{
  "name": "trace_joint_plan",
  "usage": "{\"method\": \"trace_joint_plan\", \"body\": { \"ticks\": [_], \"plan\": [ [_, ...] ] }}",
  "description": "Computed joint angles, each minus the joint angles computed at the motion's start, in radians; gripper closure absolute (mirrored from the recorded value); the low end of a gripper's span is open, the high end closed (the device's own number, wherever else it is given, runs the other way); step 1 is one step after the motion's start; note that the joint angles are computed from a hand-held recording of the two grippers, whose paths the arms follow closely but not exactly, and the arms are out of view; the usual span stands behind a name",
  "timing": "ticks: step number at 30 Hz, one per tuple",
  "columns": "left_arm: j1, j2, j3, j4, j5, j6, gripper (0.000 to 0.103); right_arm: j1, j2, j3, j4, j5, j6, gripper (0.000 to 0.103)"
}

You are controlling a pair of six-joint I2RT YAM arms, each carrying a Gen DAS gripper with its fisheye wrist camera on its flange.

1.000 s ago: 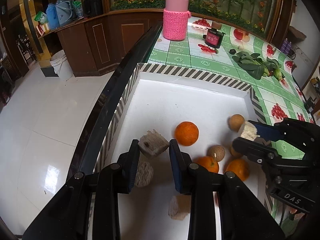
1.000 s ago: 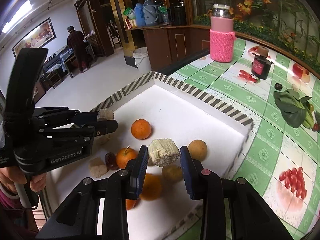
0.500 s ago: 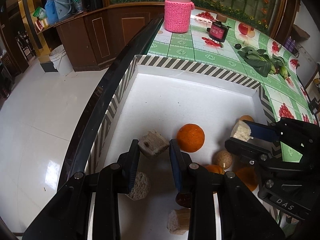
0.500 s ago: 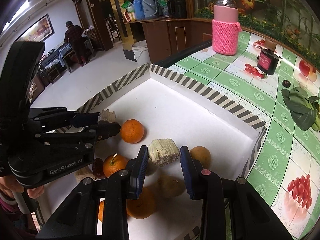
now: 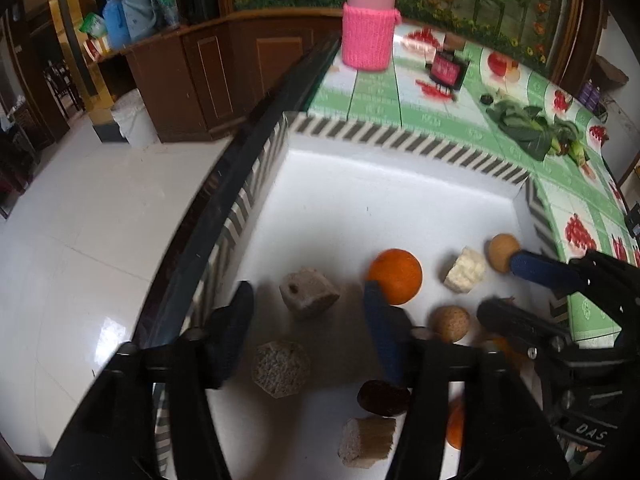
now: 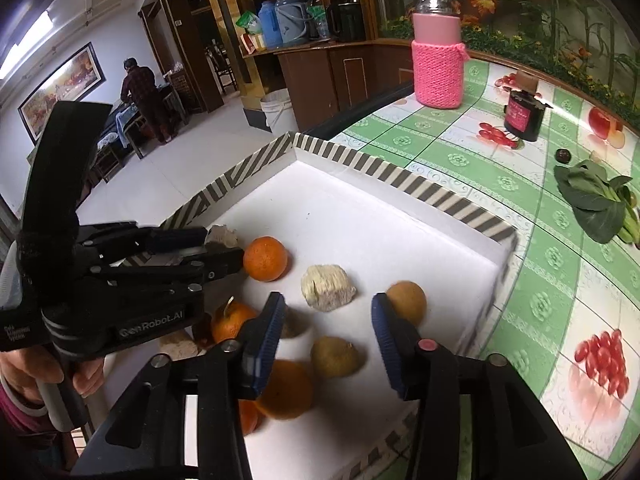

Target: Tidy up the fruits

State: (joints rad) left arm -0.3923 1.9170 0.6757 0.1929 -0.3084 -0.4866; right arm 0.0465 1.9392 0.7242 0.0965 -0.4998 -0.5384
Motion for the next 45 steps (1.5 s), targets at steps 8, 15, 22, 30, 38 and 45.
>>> {"method": "trace_joint_plan", "body": {
  "ticks": [8,15,22,30,38,45],
  "plan": [
    [-0.121,-0.121,-0.096,0.022,-0.154,-0.061,0.03,-0.105,-0.185,-0.174,0.064,-0.059,0.004,0.037],
    [-0.252,-0.205,-0.156,-0.001,-0.265,-0.156,0.03,-0.235,-0.329,-0.279,0.031,-0.148,-0.006,0.022],
    [-0.361,-0.275,-0.19,-0.057,-0.346,-0.27,0.03,-0.341,-0.411,-0.327,-0.032,-0.184,-0.06,0.017],
    [-0.436,-0.289,-0.191,-0.104,-0.408,-0.335,0.03,-0.413,-0.429,-0.342,-0.088,-0.202,-0.116,0.016],
    [-0.461,-0.292,-0.187,-0.13,-0.426,-0.36,0.03,-0.426,-0.444,-0.35,-0.104,-0.208,-0.132,0.016],
    [-0.471,-0.282,-0.181,-0.14,-0.426,-0.372,0.03,-0.414,-0.433,-0.356,-0.091,-0.201,-0.132,0.016]
  ]
}}
